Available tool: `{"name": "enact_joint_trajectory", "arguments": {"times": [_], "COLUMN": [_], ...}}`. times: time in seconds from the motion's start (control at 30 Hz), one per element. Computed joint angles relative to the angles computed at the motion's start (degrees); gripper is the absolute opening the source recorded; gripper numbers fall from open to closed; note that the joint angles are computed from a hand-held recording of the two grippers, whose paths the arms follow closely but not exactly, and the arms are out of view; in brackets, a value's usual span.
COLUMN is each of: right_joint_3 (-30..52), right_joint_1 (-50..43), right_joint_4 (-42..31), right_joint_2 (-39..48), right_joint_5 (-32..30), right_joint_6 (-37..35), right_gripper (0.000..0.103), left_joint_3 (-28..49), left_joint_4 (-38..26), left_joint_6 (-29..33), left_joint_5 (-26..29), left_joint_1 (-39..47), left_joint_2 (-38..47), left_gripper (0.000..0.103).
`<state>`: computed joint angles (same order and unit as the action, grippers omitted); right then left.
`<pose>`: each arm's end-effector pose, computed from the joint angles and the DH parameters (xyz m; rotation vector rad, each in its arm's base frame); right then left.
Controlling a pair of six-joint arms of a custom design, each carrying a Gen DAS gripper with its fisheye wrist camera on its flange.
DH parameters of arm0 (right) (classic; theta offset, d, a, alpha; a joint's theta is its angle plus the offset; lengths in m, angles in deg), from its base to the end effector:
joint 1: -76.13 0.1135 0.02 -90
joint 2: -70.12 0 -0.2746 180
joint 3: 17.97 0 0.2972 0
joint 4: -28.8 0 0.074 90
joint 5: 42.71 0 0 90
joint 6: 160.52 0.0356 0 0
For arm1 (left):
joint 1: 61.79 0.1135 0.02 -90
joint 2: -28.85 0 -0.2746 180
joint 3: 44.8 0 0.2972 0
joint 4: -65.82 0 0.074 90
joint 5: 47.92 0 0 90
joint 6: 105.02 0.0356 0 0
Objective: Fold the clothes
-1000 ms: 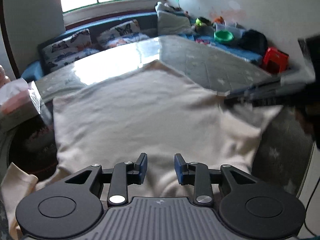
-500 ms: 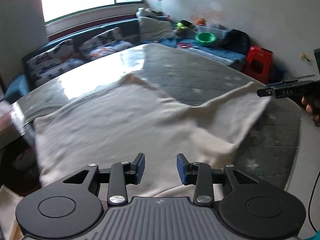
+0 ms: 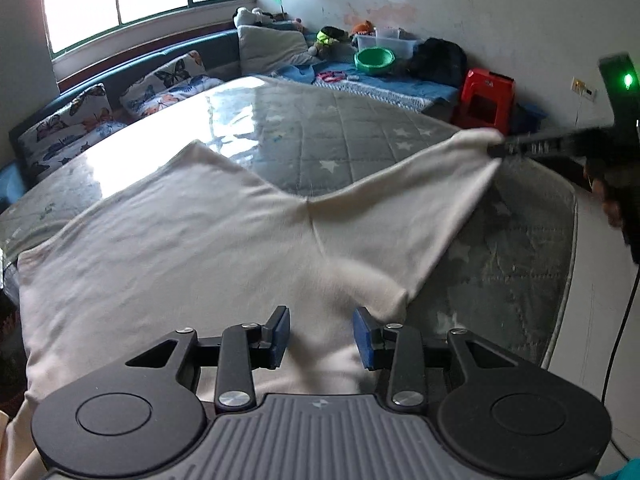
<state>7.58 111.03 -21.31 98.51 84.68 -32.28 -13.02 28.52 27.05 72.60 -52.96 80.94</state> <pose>0.1246 0.0606 0.1477 0.3203 2.2400 -0.1622 0.1866 0.0107 0.1386 0.8679 2.2434 -0.2914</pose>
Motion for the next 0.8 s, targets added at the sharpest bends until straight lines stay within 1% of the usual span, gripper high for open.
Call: {"name": "enact_joint_trajectory", "arguments": {"times": [0.1,0.13,0.17,0.2,0.23,0.33,0.4,0.5,0.6,0.7,0.8], "right_joint_3": [0.32,0.53,0.8,1.2,1.69,3.56,4.41,5.99,7.79,10.07,12.23], "right_joint_1": [-0.96,-0.55,0.25,1.03,1.8,3.86,5.03,7.96,9.9,11.65,13.68], "right_joint_4": [1.78,2.32,2.56,2.29,1.64,0.35,0.67,2.34,6.67,12.85,16.45], "right_joint_2": [4.02,5.67,7.06,7.95,8.49,9.89,9.8,10.98,14.09,20.07,25.31], "right_joint_5": [-1.94,-1.43,-0.29,0.77,1.74,4.16,4.44,4.68,3.31,0.53,-1.07], "right_joint_6": [-0.38,-0.08,0.51,1.16,1.86,2.52,1.83,0.66,-1.86,-3.84,-5.12], "right_gripper": [0.01,0.011,0.016,0.024,0.027,0.028,0.029,0.038,0.041,0.045,0.046], "left_joint_3": [0.39,0.74,1.05,1.4,1.86,4.01,5.75,8.59,11.14,14.68,17.22], "left_joint_4": [-0.59,-1.21,-1.99,-2.79,-3.64,-5.39,-4.96,-2.17,3.83,9.35,12.68], "left_joint_6": [0.28,0.58,1.33,2.13,3.16,6.42,7.42,8.19,7.17,6.01,6.15], "left_joint_5": [1.17,1.79,2.63,3.5,4.52,7.78,9.05,9.44,7.53,4.1,1.05], "left_joint_1": [1.42,2.36,3.94,5.69,8.12,16.69,22.49,30.33,35.78,38.65,39.6], "left_joint_2": [0.27,0.27,-0.07,-0.41,-0.68,0.8,3.14,7.89,13.26,20.95,27.13], "left_gripper": [0.04,0.04,0.043,0.047,0.048,0.048,0.048,0.048,0.048,0.048,0.048]}}
